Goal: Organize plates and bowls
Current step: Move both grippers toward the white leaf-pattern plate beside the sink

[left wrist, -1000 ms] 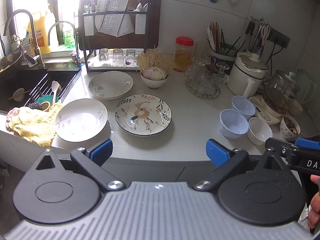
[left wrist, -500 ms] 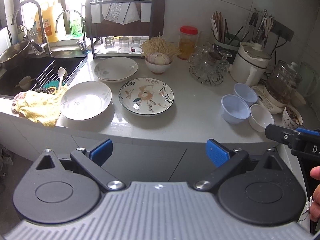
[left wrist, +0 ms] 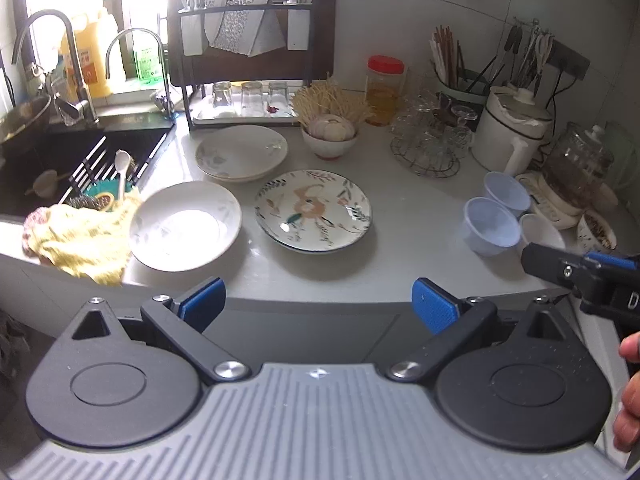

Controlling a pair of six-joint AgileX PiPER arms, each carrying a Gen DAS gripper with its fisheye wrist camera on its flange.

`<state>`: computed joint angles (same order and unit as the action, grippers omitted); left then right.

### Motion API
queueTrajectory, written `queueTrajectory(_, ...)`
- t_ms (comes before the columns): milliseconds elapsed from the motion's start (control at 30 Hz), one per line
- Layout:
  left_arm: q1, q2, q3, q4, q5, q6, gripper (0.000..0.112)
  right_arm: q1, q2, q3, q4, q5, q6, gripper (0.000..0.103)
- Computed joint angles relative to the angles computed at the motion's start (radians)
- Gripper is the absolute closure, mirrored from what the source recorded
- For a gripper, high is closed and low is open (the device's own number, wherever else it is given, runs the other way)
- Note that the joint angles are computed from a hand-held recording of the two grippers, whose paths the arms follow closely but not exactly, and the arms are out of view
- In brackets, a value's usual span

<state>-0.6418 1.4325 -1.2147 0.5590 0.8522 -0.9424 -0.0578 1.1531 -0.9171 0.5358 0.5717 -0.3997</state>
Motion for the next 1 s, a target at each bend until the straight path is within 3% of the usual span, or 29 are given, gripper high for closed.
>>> queueTrajectory(167, 0.231, 0.015, -0.029, -0.171, -0.101, 0.256, 0.011, 0.156, 0.087, -0.074, -0.189, -0.085, 0.263, 0.0)
queueTrajectory(367, 0.447, 0.126, -0.141, -0.386, -0.168, 0.612, 0.011, 0.293, 0.235, -0.185, -0.386, -0.155, 0.542, 0.0)
queueTrajectory(467, 0.517, 0.198, -0.2, -0.454, -0.191, 0.743, 0.011, 0.366, 0.301, -0.24, -0.646, -0.19, 0.81, 0.0)
queueTrajectory(533, 0.569, 0.261, -0.256, -0.54, -0.177, 0.849, 0.011, 0.406, 0.353, -0.289, -0.764, -0.184, 0.923, 0.0)
queueTrajectory(733, 0.721, 0.442, -0.419, -0.804, -0.119, 1.152, 0.011, 0.481, 0.518, -0.434, -0.855, -0.162, 1.077, 0.0)
queueTrajectory(1000, 0.864, 0.712, -0.737, -0.933, 0.066, 1.365, 0.011, 0.538, 0.707, -0.617, -0.871, -0.09, 1.224, 0.005)
